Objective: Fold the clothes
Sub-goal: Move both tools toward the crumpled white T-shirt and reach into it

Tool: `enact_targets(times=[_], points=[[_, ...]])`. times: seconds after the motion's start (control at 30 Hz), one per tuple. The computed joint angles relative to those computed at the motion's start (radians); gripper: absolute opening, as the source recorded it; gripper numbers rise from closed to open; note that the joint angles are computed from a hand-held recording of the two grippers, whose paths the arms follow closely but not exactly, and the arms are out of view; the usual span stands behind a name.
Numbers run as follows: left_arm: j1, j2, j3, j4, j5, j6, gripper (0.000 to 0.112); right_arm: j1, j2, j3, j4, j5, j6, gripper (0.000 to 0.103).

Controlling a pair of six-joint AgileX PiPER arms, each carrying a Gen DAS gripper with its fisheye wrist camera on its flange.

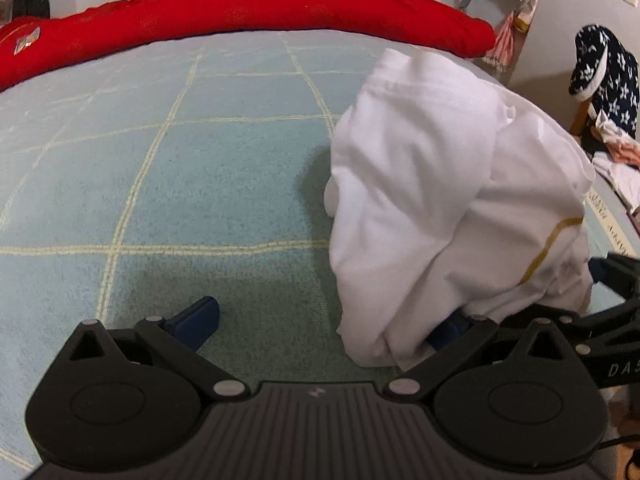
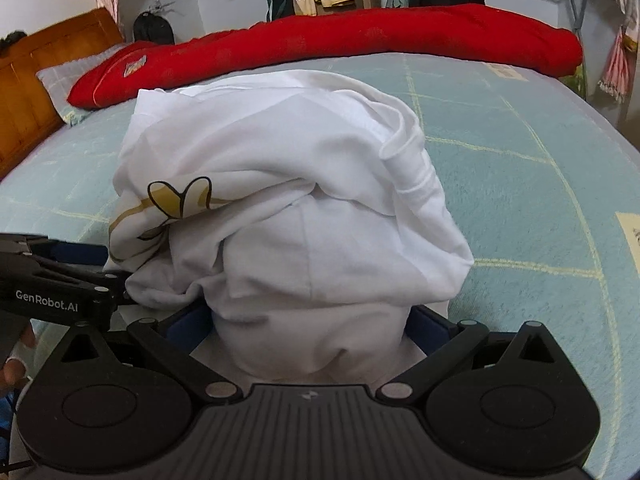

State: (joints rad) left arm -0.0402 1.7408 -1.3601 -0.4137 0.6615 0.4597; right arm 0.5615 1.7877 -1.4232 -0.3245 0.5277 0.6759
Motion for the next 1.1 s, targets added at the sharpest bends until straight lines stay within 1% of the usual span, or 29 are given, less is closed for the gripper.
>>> enact_targets(times=[0.1, 0.2, 0.23, 0.33, 0.4, 0.43, 0.5, 0.57, 0.73, 0.8, 0.87, 0.93, 1.03, 1.1], points=[[0.002, 0.008, -0.013, -0.012, -0.007, 0.038, 0.103, -0.008, -0.005, 0.022, 0.008, -0.036, -0.011, 0.103], [0.009, 0.012, -0.049, 0.002, 0.032, 0.048, 0.102, -0.008, -0.013, 0.014, 0.022, -0.017, -0.051, 0.103], [0.009, -0.005, -0.037, 0.004, 0.018, 0.062, 0.102, -0.003, -0.022, 0.017, 0.009, -0.008, -0.044, 0.103], [0.013, -0.051, 0.001, -0.007, -0.021, 0.129, 0.102, 0.027, -0.085, 0.067, -0.121, -0.014, 0.063, 0.103], [0.015, -0.068, 0.018, -0.025, -0.038, 0.182, 0.102, 0.055, -0.127, 0.096, -0.259, -0.013, 0.170, 0.103], [0.014, -0.067, 0.020, -0.020, -0.047, 0.188, 0.102, 0.061, -0.143, 0.104, -0.297, -0.009, 0.194, 0.103], [0.007, -0.056, -0.001, 0.020, -0.051, 0.140, 0.102, 0.065, -0.160, 0.109, -0.356, 0.005, 0.234, 0.103], [0.010, -0.066, 0.002, -0.009, -0.055, 0.154, 0.102, 0.068, -0.177, 0.113, -0.409, 0.020, 0.269, 0.103], [0.059, -0.096, 0.024, -0.150, -0.007, 0.335, 0.102, 0.027, -0.201, 0.121, -0.386, 0.021, 0.238, 0.103], [0.069, -0.096, 0.028, -0.166, -0.007, 0.373, 0.102, 0.007, -0.204, 0.123, -0.358, 0.028, 0.204, 0.103], [0.076, -0.084, 0.025, -0.174, -0.015, 0.389, 0.102, -0.007, -0.191, 0.103, -0.319, 0.033, 0.163, 0.103], [0.068, -0.054, -0.007, -0.154, -0.010, 0.356, 0.102, -0.019, -0.173, 0.079, -0.277, 0.030, 0.113, 0.103], [0.046, -0.023, -0.033, -0.144, -0.020, 0.344, 0.102, -0.035, -0.144, 0.038, -0.162, 0.016, -0.015, 0.103], [0.014, -0.003, -0.052, -0.081, -0.048, 0.298, 0.102, -0.042, -0.120, 0.006, -0.073, 0.009, -0.117, 0.103]])
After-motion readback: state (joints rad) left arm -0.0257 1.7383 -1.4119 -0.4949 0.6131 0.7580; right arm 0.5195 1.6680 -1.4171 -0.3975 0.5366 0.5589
